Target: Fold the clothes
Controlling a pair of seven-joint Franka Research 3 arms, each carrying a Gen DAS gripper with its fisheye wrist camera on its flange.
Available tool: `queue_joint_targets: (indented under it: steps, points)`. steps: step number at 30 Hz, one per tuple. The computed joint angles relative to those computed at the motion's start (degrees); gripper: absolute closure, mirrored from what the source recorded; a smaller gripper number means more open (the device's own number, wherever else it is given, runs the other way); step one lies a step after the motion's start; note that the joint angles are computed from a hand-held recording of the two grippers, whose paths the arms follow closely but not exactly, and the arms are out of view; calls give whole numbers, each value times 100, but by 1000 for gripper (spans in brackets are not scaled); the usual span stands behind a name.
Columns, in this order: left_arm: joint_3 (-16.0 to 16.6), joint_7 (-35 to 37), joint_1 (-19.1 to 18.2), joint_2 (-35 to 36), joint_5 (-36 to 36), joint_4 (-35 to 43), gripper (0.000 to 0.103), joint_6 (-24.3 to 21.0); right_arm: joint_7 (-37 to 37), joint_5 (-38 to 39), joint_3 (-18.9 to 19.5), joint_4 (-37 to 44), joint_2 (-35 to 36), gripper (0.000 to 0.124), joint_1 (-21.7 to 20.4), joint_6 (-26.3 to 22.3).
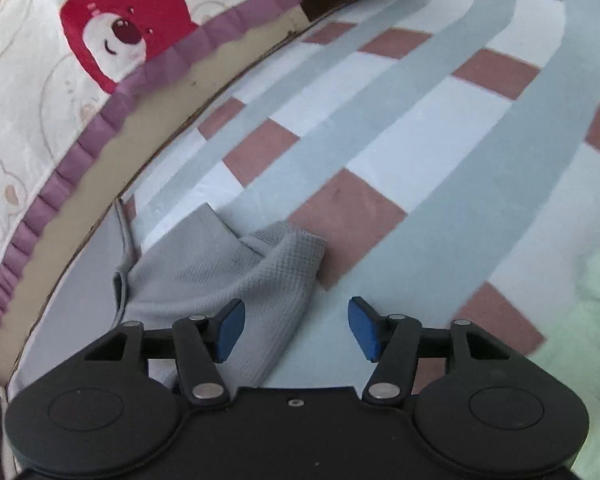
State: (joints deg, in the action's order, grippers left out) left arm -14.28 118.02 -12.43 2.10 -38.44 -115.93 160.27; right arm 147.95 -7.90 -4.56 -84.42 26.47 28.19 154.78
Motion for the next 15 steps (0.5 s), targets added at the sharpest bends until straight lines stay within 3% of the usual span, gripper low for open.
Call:
queue_joint_targets:
  steps: [2,3,4,5,6,7,9,10,15]
  points:
    - [17,-187,-9,11,261,-89,48,56,-248,-149,-16,250,219,54,11,119]
    - [21,-279,-14,22,412,-133,55,105,-650,-79,128,427,350,68,-104,156]
    - [42,-495,-22,11,759,-199,86,164,-1061,-112,178,704,488,95,-144,75]
    - [98,-969,-31,-9,1432,-247,103,142,-1454,-194,173,1038,640,118,-142,-58]
    - [226,-1276,-98,-45,1843,-270,103,32,-1840,-282,153,1311,776,118,-134,-74]
    - [153,-1325,23,-111,1852,-301,103,-51,-1824,-464,-67,1383,751,118,-12,80]
    - [185,-921,72,-259,1209,-367,103,-168,-1197,-732,-612,1294,577,121,229,574]
    - [221,-801,77,-309,1005,-384,103,-232,-1098,-714,-673,1389,599,121,204,515]
    - [271,-1113,67,-277,1325,-401,102,-281,-1617,-390,-342,2449,1214,121,-166,-758]
